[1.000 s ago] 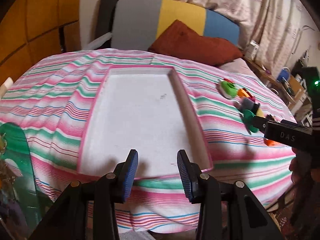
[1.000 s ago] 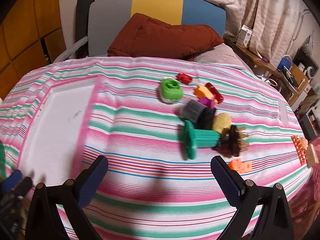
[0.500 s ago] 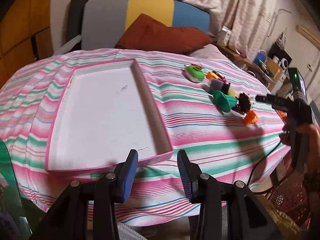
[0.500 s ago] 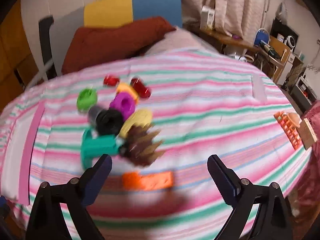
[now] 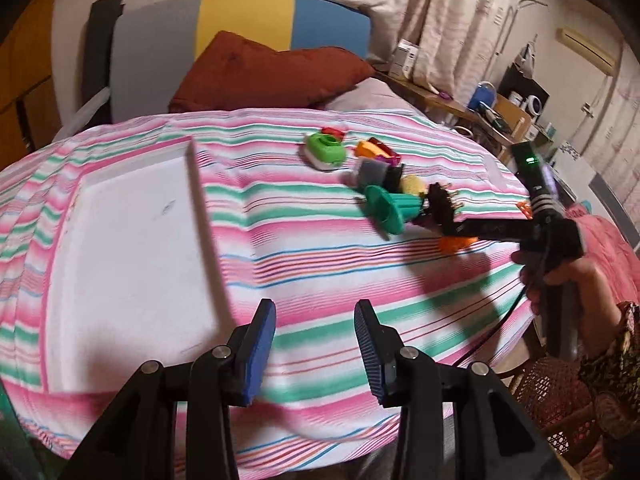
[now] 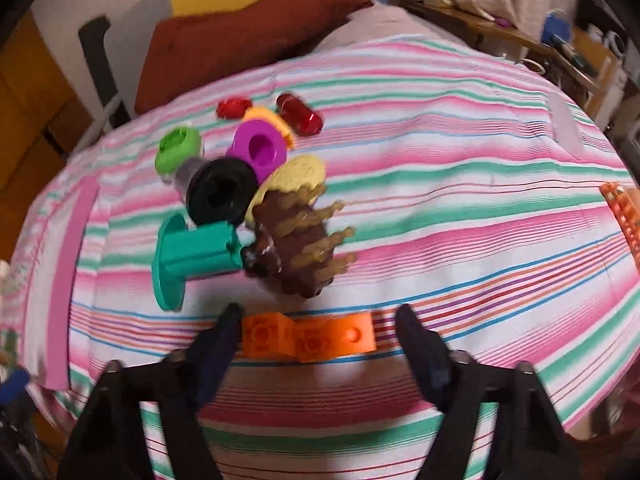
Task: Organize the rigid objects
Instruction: 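Reach the right gripper to the orange three-cube block and grasp it, then lower the left gripper onto the teal cup-shaped toy and grasp it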
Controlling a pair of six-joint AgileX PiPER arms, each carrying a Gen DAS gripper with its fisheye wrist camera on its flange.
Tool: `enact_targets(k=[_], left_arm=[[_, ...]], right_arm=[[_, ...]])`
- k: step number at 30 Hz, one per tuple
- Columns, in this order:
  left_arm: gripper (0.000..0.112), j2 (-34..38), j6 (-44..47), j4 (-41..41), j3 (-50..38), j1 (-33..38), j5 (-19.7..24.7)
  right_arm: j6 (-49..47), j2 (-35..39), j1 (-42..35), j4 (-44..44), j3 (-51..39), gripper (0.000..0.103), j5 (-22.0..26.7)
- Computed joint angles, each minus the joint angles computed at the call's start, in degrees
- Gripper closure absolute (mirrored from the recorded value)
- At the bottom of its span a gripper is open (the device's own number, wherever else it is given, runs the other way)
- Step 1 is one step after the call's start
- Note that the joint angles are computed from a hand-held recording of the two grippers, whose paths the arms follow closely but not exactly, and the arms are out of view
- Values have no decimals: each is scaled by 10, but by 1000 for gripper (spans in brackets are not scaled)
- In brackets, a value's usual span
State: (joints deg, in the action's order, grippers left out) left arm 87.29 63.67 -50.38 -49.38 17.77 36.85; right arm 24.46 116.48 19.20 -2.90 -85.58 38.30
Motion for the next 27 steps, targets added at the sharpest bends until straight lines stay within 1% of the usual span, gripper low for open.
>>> enact_targets(k=[1, 4, 7, 9, 12, 13, 15, 17, 19, 23, 25, 27], left_arm=[[72, 5, -11, 5, -6, -11, -5], [72, 28, -75, 42, -38, -49, -17], [72, 50, -98, 42, -64, -80, -31], [72, 73, -108, 39, -91, -100, -30], [72, 108, -143, 56, -142, -138, -28], [72, 121, -161, 70, -160, -154, -32], [72, 150, -222, 128, -203, -189, -48], [72, 182, -295, 192, -249, -216, -51], [72, 218, -350, 229, -299, -231, -35], [72, 301, -439, 271, -408, -244, 20], [72, 323, -461, 287, -430, -247, 33], [71, 327, -454, 277, -423, -240, 31]], right_arm=[[5, 7, 1, -4, -8, 42, 8], [10, 6, -6, -9, -2, 42, 1], [23, -1, -8, -20, 6, 42, 1], [23, -1, -14, -19, 5, 42, 5], [22, 3, -23, -10, -2, 42, 8], [23, 2, -24, -10, -2, 42, 9], [21, -1, -26, -6, 0, 42, 8], [16, -6, -28, 1, 4, 42, 4], [23, -7, -28, -7, 4, 42, 4], [15, -17, -35, 10, 16, 42, -5], [16, -19, -37, 11, 19, 42, -7], [19, -21, -36, 8, 19, 42, -7]])
